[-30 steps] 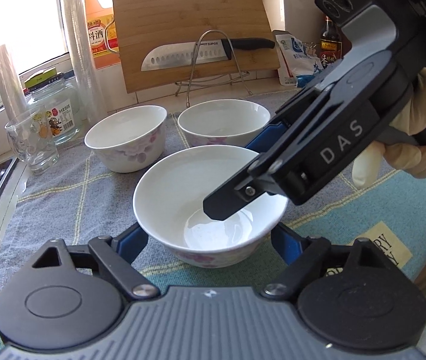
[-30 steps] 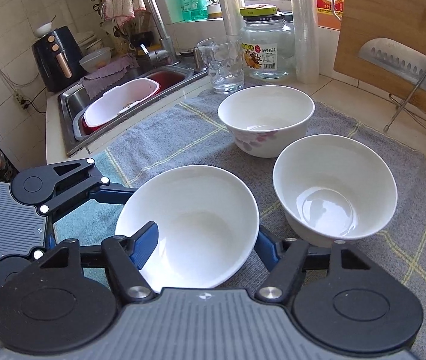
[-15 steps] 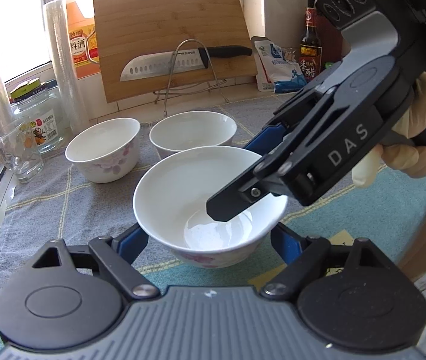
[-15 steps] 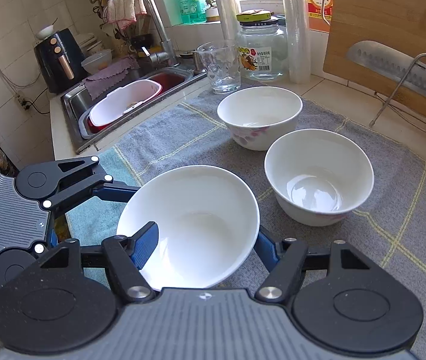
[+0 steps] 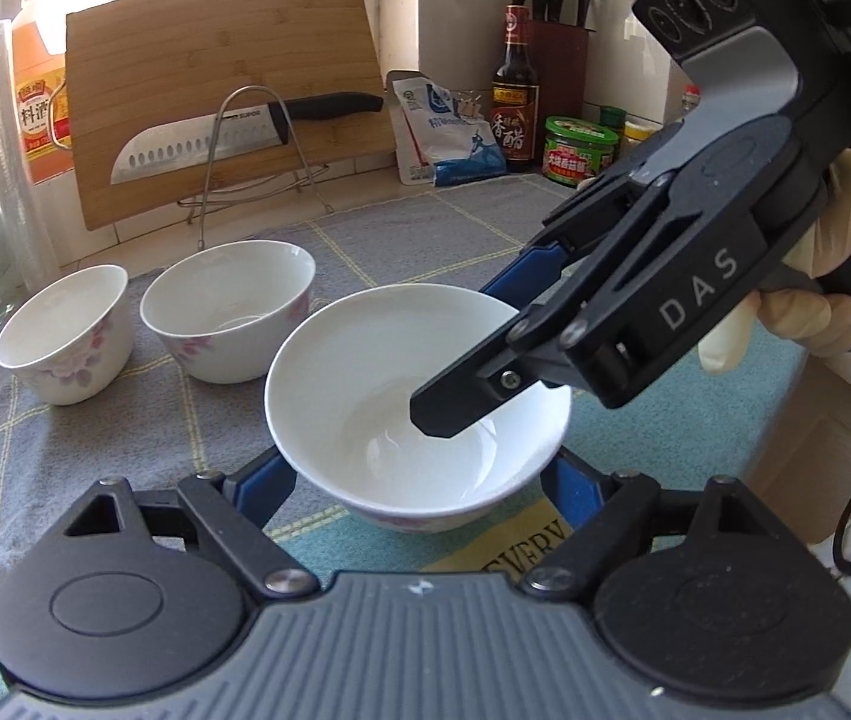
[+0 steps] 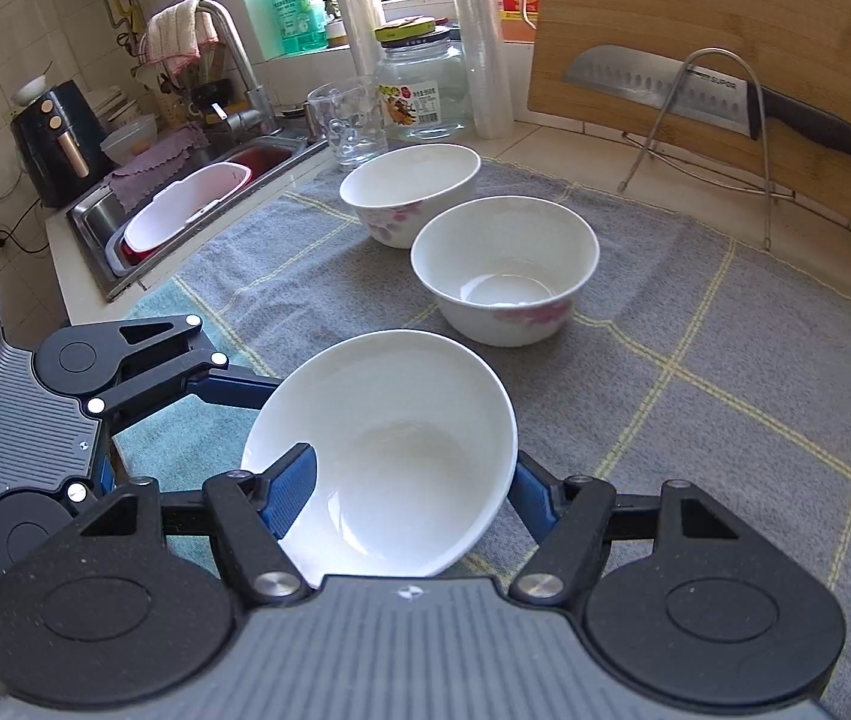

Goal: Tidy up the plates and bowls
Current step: 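Lift the bowl with the right gripper and carry it toward another white bowl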

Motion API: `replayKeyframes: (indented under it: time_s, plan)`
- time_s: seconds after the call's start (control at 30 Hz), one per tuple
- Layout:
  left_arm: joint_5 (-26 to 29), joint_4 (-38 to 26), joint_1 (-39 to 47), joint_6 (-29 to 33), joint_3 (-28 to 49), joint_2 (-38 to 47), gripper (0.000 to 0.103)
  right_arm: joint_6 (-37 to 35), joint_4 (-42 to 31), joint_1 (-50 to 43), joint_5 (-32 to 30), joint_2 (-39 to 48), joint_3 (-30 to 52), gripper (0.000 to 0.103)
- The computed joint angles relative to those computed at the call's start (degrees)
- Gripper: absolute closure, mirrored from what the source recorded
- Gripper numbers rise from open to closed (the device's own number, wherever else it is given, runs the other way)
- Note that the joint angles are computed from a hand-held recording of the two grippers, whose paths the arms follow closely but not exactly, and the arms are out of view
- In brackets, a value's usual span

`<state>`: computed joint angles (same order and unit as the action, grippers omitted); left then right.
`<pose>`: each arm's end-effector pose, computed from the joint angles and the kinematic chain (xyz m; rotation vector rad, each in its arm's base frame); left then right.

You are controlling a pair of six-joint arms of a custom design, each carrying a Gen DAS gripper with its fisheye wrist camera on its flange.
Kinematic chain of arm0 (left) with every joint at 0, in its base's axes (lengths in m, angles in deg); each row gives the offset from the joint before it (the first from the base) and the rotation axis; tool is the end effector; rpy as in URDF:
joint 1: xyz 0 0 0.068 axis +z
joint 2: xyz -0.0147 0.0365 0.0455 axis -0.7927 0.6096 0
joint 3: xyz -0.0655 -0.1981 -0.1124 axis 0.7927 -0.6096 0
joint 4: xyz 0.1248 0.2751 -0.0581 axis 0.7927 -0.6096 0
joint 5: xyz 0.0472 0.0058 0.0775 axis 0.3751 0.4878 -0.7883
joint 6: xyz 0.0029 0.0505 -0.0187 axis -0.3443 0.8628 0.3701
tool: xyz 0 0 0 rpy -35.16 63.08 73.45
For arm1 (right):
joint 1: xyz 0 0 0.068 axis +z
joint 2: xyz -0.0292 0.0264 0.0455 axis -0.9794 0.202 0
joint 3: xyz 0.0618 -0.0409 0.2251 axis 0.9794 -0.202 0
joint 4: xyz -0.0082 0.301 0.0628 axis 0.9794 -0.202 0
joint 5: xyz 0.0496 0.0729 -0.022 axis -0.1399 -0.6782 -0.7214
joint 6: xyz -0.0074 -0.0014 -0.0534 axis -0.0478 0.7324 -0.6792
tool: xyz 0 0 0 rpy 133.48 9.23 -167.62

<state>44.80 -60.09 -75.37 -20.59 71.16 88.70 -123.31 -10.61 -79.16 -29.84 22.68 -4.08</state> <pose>0.2325 -0.0929 0.0942 0.2773 2.2391 -0.0978 0.3870 0.0180 0.1563 -1.2650 2.2356 0.7491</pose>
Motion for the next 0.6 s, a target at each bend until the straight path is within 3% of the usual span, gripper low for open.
replayKeyframes:
  time_s: [0.3,0.6]
  plan:
    - [2.71,2.77,-0.33,1.82,3.07,6.50,0.015,0.85,0.85,-2.74,0.44,0.35,-0.79,0.028]
    - [3.39,2.97,0.09,2.24,3.80,7.80,0.015,1.03,1.25,-2.90,0.48,0.86,-0.78,0.028]
